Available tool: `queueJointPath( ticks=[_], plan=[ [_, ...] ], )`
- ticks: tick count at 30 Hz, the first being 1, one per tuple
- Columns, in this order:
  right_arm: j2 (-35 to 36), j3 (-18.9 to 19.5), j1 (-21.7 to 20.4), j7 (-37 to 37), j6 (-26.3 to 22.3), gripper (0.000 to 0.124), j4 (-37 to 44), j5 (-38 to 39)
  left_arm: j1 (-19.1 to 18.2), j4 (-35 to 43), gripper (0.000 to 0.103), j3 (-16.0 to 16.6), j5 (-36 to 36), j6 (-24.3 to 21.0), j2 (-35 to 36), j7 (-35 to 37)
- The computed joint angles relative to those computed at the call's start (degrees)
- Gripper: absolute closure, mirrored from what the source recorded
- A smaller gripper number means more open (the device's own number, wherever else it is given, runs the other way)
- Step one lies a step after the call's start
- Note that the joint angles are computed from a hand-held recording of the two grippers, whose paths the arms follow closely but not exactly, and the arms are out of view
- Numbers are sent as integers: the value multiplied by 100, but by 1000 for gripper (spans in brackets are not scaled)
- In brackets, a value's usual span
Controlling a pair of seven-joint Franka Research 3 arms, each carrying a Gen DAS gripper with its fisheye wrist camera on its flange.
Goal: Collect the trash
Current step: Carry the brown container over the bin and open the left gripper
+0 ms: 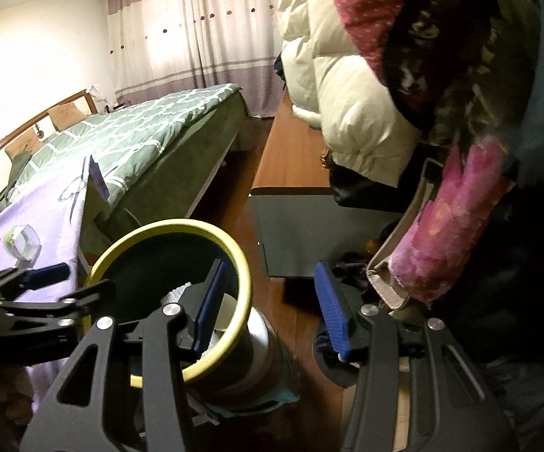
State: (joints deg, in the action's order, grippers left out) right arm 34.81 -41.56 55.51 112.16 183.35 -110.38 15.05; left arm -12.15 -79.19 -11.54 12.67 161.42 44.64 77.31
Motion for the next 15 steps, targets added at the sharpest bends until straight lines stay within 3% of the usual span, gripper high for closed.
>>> queueJointPath(
  ticks=[5, 11, 14, 15],
  plan=[
    [77, 361, -289, -80, -138, 73, 295, -108, 174, -1218, 9, 231, 116, 910, -795, -390],
    [112, 1103, -840, -127, -297, 73, 805, -502, 105, -2502, 7, 1086, 488, 1746, -1692, -1406],
    [203, 1392, -1006, -119, -408, 73, 1156, -710, -240, -3006, 7, 1920, 773, 2030, -2006, -2083],
    [243, 1523, -1089, -128, -446, 73, 1291, -776, -468, -3171, 7, 2342, 902, 2106, -2094, -2358]
  ],
)
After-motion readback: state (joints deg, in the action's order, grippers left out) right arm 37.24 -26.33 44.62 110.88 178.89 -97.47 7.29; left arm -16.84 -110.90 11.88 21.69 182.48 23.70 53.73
